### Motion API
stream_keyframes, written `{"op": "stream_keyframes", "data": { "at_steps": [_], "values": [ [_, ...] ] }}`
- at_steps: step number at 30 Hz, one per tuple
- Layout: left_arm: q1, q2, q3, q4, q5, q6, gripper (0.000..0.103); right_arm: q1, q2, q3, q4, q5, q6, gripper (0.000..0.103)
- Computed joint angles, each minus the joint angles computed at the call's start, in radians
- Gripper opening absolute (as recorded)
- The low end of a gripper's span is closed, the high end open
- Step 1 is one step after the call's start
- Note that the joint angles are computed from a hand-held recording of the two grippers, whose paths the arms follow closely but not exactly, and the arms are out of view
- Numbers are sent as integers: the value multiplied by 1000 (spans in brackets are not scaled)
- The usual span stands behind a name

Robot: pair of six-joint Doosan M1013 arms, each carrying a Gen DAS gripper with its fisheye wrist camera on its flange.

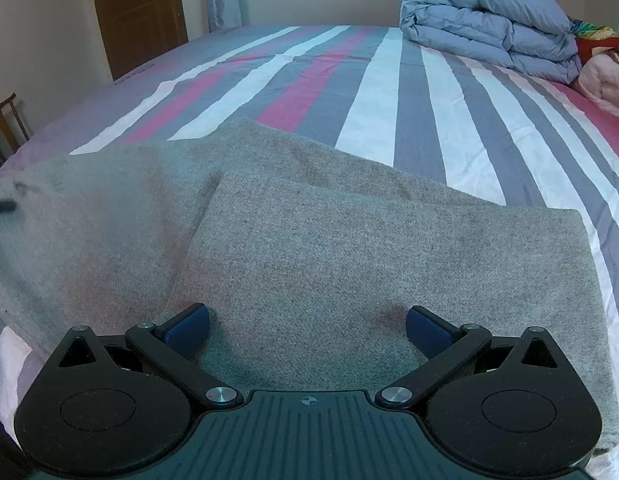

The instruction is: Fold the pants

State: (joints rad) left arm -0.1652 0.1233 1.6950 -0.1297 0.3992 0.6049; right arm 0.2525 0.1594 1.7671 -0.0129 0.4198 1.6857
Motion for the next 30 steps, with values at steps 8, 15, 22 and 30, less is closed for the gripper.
{"op": "stream_keyframes", "data": {
  "at_steps": [8,15,22,30],
  "values": [
    [-106,1,-104,-183,-6,525,8,-3,-11,5,-2,-9,7,103],
    [-238,71,-208,-416,169,929,8,-42,-54,33,-120,-12,131,103],
    [-345,165,-274,-161,374,751,17,-159,-106,64,-17,27,77,103],
    [-315,123,-295,-218,399,796,32,-274,-166,95,414,75,-331,103]
  ]
}}
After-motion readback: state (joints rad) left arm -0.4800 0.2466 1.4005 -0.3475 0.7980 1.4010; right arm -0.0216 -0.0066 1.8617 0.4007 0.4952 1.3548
